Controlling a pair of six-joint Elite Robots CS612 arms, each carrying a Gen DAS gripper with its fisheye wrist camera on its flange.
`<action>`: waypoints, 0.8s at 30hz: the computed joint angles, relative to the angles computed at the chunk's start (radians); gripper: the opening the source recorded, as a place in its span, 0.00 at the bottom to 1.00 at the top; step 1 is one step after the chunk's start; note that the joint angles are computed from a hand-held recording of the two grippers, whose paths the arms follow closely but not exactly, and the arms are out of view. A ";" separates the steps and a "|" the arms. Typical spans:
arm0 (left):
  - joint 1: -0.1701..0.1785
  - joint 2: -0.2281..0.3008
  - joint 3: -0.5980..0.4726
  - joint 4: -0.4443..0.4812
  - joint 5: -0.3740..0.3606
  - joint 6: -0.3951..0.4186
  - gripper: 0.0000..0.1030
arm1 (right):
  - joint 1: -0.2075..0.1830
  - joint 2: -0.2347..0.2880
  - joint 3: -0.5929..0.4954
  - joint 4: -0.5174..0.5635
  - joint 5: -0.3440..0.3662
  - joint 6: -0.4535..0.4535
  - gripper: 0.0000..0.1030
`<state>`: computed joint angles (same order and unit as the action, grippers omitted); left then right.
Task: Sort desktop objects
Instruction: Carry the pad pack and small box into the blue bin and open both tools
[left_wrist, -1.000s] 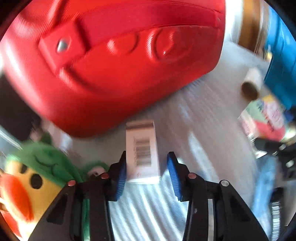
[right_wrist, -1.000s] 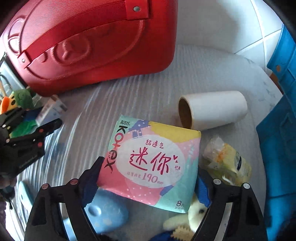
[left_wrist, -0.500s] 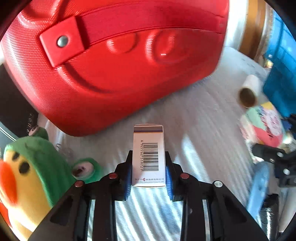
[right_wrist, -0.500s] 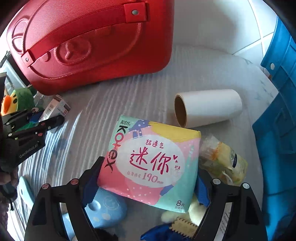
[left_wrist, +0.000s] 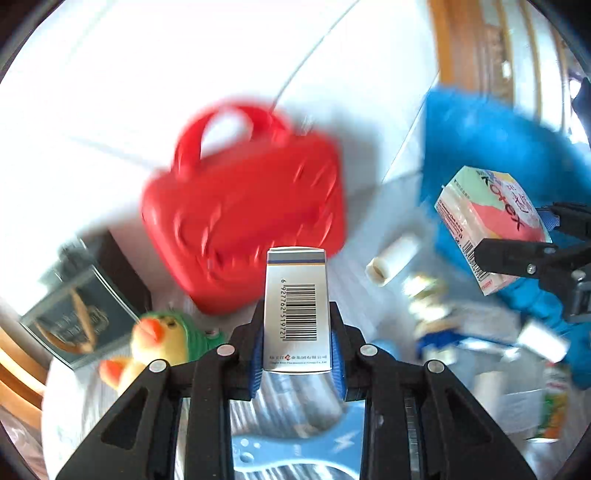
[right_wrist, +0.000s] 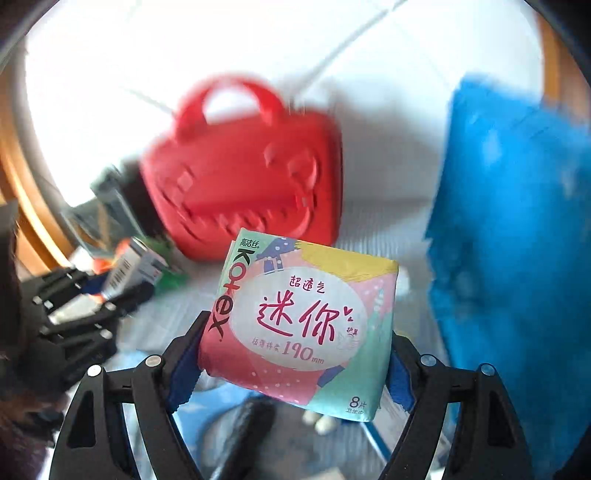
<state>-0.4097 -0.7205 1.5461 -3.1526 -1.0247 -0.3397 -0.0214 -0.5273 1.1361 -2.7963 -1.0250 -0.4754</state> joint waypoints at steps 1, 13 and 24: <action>-0.027 -0.032 0.041 -0.043 0.025 0.019 0.28 | -0.015 -0.044 0.059 -0.052 0.029 0.015 0.79; -0.217 -0.023 -0.188 -0.189 0.047 0.349 0.28 | -0.248 -0.325 0.438 -0.660 0.065 0.305 0.80; -0.273 0.142 -0.607 0.105 0.193 0.384 0.84 | -0.311 -0.248 0.225 -0.510 -0.012 0.365 0.94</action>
